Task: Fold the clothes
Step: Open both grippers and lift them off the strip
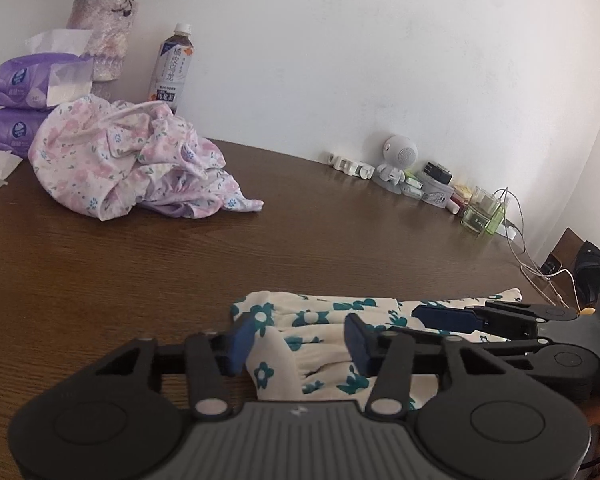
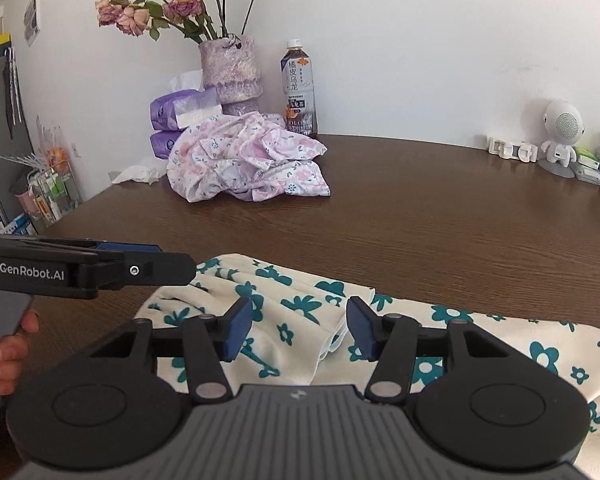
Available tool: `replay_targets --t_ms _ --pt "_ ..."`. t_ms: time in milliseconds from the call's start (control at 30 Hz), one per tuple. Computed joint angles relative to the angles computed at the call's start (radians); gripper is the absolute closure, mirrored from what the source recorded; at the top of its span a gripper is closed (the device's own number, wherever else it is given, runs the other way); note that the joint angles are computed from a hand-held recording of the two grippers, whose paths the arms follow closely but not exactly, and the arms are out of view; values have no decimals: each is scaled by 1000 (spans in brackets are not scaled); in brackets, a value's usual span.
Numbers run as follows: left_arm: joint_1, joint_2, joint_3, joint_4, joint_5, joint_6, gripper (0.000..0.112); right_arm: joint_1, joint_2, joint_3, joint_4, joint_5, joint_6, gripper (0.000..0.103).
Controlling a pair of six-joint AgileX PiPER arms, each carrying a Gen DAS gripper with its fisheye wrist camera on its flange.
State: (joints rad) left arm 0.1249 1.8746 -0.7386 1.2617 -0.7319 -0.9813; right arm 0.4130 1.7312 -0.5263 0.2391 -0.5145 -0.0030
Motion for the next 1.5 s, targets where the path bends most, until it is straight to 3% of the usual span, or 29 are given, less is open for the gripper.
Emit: replay_targets --t_ms 33,133,400,467,533,667,867,967,1033,1267,1300,1333,1400,1500 --pt "-9 9 -6 -6 13 2 84 -9 11 -13 -11 16 3 60" --pt "-21 27 -5 -44 30 50 85 -46 39 -34 -112 43 76 71" --pt "-45 30 15 -123 48 122 86 -67 60 -30 -202 21 122 75" --pt "-42 22 27 -140 41 128 78 -81 61 -19 -247 -2 163 71" --pt "-33 4 46 -158 33 135 55 -106 55 0 -304 -31 230 56" --pt "7 -35 89 -158 9 108 39 -140 19 58 -331 -93 283 42" --pt "111 -36 90 59 -54 -128 40 -122 -36 151 -257 -164 192 42" --pt "115 -26 82 105 -59 -177 41 -105 -42 166 -229 -152 142 56" --pt "118 -12 83 100 -71 -187 43 -111 -37 161 -245 -134 150 66" --pt "83 11 69 24 -62 -175 43 -128 -16 158 -298 -126 191 67" --pt "76 17 63 20 -61 -169 45 -130 -14 158 -302 -127 194 67" --pt "70 20 61 22 -60 -168 56 -131 -11 158 -305 -128 196 67" --pt "64 33 42 61 -66 -215 66 -131 -5 156 -306 -127 197 67" --pt "62 31 50 45 -69 -215 66 -128 1 156 -297 -131 188 67"
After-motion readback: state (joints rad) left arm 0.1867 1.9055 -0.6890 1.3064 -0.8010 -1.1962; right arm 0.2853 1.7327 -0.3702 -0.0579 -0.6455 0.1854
